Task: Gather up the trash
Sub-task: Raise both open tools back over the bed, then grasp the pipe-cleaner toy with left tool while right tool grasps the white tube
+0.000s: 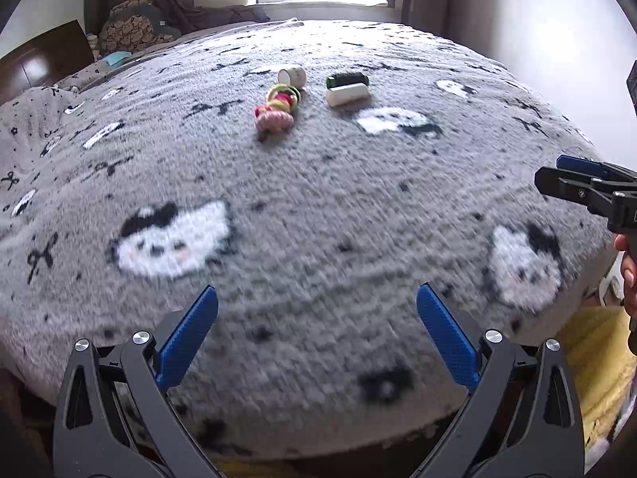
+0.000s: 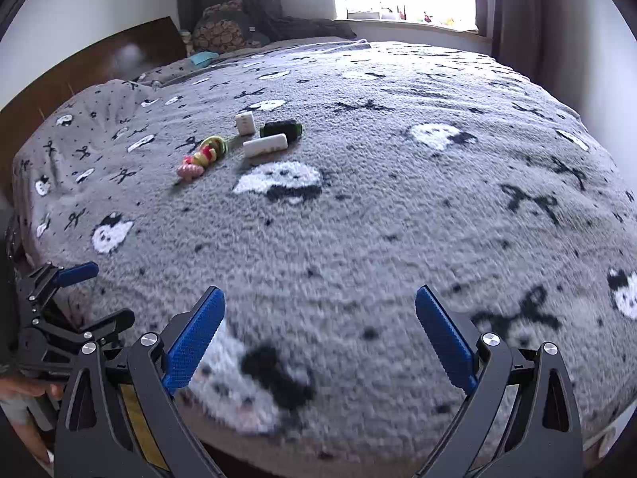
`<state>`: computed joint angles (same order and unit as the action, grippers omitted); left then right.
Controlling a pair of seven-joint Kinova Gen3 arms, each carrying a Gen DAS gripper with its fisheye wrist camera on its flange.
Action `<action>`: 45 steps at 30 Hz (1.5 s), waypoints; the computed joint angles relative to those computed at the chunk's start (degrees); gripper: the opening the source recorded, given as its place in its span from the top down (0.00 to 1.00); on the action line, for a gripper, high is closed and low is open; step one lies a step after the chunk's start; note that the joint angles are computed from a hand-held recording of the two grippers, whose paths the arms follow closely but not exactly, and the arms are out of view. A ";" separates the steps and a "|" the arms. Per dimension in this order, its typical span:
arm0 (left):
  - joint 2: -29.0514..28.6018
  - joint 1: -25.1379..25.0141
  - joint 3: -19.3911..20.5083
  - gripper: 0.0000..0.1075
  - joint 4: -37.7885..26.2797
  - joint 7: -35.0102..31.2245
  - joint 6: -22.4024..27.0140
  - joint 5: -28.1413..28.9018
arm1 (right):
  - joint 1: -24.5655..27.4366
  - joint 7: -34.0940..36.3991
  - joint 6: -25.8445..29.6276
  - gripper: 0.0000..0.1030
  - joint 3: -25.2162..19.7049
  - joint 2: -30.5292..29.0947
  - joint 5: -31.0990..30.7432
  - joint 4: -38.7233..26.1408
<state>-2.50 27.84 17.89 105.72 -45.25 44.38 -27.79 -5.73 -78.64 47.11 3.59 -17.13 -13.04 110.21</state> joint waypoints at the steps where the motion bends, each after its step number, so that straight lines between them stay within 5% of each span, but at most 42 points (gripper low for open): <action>1: 0.55 -0.31 -0.32 0.12 -0.28 -0.33 -0.50 -0.30 | -0.11 -0.17 -0.35 0.06 -0.31 1.03 0.14 -0.58; 6: 4.22 -1.92 -3.25 0.13 -4.28 -4.48 -2.06 0.29 | -0.34 -1.42 -2.26 0.06 -2.20 6.88 1.18 -4.25; 19: 17.34 -4.40 -9.85 0.50 -20.34 -20.43 -2.22 10.89 | -0.29 -2.48 -4.33 0.06 -4.57 16.74 2.47 -12.82; 23: 19.03 -4.76 -11.03 0.71 -22.05 -23.59 -2.40 13.48 | -0.53 -2.98 -4.27 0.06 -5.26 18.94 2.93 -14.50; 31: 18.03 -4.98 -13.58 0.73 -21.90 -24.60 -2.76 12.68 | -3.24 -7.57 -4.86 0.07 -7.02 23.83 6.38 -18.09; 41: 14.78 -7.67 -12.86 0.73 -18.32 -25.84 -4.56 14.94 | -6.70 -13.79 -3.72 0.46 -7.38 29.43 11.62 -23.63; 45: 13.23 -6.90 -12.40 0.73 -17.28 -24.56 -4.25 14.03 | -6.61 -12.93 -3.77 0.46 -7.64 27.94 11.94 -22.35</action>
<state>10.73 20.94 5.49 88.45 -69.81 40.13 -13.76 -12.34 -91.56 43.34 -4.06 10.80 -1.10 87.86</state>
